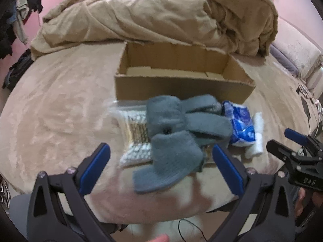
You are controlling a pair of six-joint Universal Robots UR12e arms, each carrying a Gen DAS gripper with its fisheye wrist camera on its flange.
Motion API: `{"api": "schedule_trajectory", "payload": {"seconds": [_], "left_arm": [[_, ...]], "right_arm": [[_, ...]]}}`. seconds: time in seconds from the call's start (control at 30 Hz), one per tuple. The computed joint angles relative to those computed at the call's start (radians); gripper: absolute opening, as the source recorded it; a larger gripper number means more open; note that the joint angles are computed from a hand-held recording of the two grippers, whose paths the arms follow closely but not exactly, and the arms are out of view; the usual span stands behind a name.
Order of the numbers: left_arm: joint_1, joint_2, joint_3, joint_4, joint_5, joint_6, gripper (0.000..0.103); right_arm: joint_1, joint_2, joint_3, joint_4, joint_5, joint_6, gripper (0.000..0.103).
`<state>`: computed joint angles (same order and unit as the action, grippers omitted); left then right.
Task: Organize objects
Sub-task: 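Grasp the grey gloves with the left tool while the right tool grasps the white socks, then carry gloves and socks into the box and open both tools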
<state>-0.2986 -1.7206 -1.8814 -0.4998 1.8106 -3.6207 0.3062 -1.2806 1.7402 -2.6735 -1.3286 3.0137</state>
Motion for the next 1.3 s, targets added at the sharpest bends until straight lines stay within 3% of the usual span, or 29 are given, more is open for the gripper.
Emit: {"api": "schedule_trajectory", "payload": {"seconds": [0.07,0.17,0.23,0.33,0.37,0.43,0.57,0.77,1.1,1.3], "left_arm": [[0.001,-0.010,0.003,0.012,-0.006,0.017,0.101],[0.002,-0.029,0.011,0.015,-0.014,0.038,0.087],[0.005,-0.040,0.016,0.010,-0.029,0.048,0.073],[0.001,-0.046,0.016,0.029,-0.022,0.067,0.061],[0.002,-0.048,0.015,0.036,-0.026,0.071,0.060],[0.003,-0.047,0.011,0.041,-0.030,0.071,0.056],[0.006,-0.035,-0.005,0.072,-0.050,0.053,0.048],[0.002,-0.005,-0.031,0.104,-0.043,0.038,0.046],[0.004,0.051,-0.047,0.131,-0.051,0.015,0.046],[0.006,0.078,-0.027,0.143,-0.063,0.029,0.046]], "right_arm": [[-0.002,0.012,-0.005,0.006,-0.005,0.007,0.092],[-0.006,0.032,-0.019,0.016,-0.010,0.027,0.091],[-0.007,0.046,-0.030,0.023,-0.012,0.031,0.083],[-0.014,0.063,-0.040,0.031,0.027,0.044,0.080],[-0.018,0.066,-0.041,0.036,0.050,0.049,0.077],[-0.026,0.068,-0.040,0.044,0.106,0.056,0.060],[-0.029,0.072,-0.042,0.077,0.171,0.039,0.047],[-0.042,0.065,-0.034,0.066,0.206,0.044,0.043],[-0.033,0.022,-0.021,0.018,0.120,0.003,0.042],[-0.036,-0.006,-0.034,0.000,0.116,-0.006,0.042]]}}
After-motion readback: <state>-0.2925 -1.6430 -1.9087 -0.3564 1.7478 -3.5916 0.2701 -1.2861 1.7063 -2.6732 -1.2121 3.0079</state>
